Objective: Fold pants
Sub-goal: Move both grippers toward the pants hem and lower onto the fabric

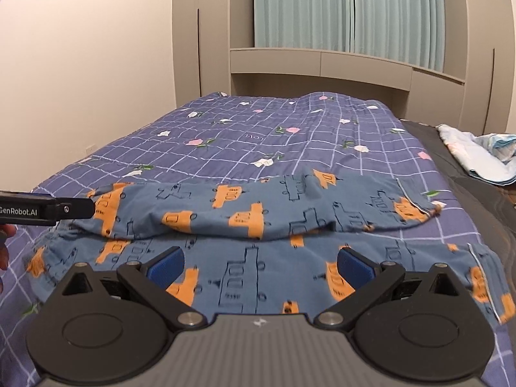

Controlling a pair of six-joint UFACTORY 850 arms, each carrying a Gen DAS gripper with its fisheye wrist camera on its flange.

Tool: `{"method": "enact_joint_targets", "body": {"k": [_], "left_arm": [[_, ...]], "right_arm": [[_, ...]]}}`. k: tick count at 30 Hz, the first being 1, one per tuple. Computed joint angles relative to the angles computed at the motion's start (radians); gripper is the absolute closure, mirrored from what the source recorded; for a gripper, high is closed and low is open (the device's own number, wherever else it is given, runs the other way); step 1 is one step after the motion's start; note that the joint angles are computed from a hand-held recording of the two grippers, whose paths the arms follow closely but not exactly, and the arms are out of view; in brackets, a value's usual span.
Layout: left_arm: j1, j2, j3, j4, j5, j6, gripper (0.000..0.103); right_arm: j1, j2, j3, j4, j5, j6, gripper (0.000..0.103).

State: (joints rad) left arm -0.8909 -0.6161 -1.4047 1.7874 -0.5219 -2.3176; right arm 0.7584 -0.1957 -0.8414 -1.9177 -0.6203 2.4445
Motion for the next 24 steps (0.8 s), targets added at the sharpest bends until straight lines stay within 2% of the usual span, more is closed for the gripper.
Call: {"method": "enact_joint_targets", "body": {"k": [3, 9, 11, 15, 18, 21, 24], "left_arm": [[0.016, -0.031, -0.042, -0.028, 0.005, 0.046, 0.000], [0.053, -0.081, -0.117, -0.040, 0.083, 0.088, 0.000], [0.050, -0.098, -0.137, -0.045, 0.055, 0.137, 0.000], [0.058, -0.129, -0.181, -0.075, 0.035, 0.250, 0.000], [0.090, -0.148, -0.215, -0.108, 0.073, 0.311, 0.000], [0.116, -0.172, -0.254, -0.167, 0.057, 0.388, 0.000], [0.143, -0.198, -0.292, -0.204, 0.043, 0.471, 0.000]], "right_arm": [[-0.034, -0.021, -0.021, -0.064, 0.026, 0.050, 0.000], [-0.087, -0.068, -0.071, -0.150, 0.078, 0.034, 0.000], [-0.108, -0.085, -0.092, -0.177, 0.108, 0.027, 0.000], [-0.151, -0.113, -0.118, -0.341, 0.160, 0.135, 0.000], [-0.178, -0.144, -0.165, -0.355, 0.219, 0.082, 0.000], [-0.194, -0.183, -0.218, -0.326, 0.250, -0.025, 0.000], [-0.218, -0.230, -0.274, -0.337, 0.290, -0.054, 0.000]]}}
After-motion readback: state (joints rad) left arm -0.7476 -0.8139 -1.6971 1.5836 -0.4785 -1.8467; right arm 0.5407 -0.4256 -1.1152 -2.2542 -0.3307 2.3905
